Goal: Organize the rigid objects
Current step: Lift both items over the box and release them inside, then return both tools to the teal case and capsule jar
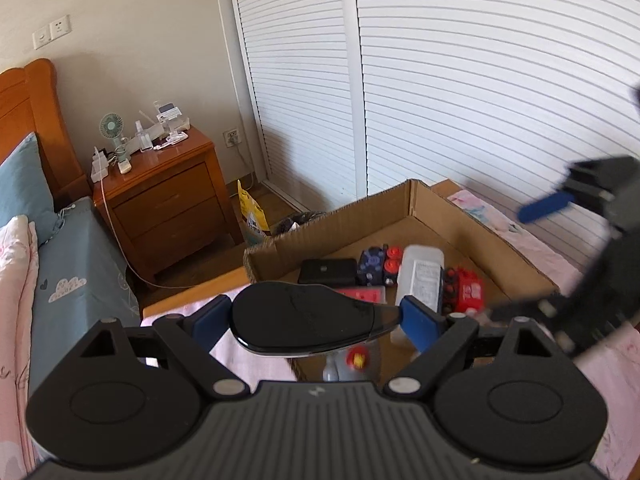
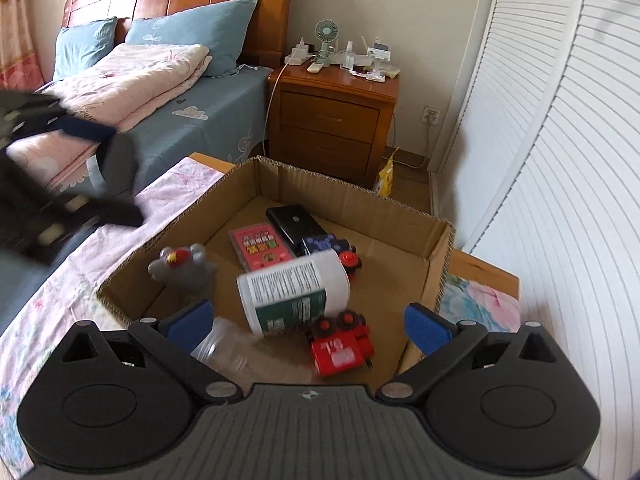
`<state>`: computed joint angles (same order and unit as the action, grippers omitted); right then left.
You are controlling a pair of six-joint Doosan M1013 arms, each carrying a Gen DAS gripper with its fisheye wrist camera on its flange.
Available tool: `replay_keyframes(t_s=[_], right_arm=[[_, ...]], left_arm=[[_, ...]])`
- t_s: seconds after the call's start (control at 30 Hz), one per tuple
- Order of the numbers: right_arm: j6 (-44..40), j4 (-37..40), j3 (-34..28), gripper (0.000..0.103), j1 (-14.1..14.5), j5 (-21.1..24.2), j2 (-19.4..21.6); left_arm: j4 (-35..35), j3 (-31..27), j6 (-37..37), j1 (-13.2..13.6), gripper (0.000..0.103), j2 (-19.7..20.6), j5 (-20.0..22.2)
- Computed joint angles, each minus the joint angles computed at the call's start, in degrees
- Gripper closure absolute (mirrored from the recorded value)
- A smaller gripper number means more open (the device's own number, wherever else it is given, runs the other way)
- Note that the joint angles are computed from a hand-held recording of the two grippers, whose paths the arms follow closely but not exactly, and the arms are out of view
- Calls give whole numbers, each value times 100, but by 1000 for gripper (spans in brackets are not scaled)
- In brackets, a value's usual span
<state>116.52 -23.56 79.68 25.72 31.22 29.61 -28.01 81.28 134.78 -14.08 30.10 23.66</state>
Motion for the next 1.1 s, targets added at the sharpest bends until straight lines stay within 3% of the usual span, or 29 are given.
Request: replay_keyframes(t_s=[0.3, 0.53, 0.73, 1.1], right_arm=[[1170, -654, 556, 0, 62, -171, -354], [1938, -1181, 852, 0, 125, -94, -458], [2177, -1330, 948, 0, 158, -13, -467], [2271, -1290, 1010, 0, 177, -49, -487]], left_arm=[[882, -849, -1026, -164, 14, 615, 544], [1313, -1155, -1726, -200, 14, 910, 836], [1666, -1152, -2502, -214, 11, 891, 718], [1571, -711, -2193, -181, 8, 534, 479]])
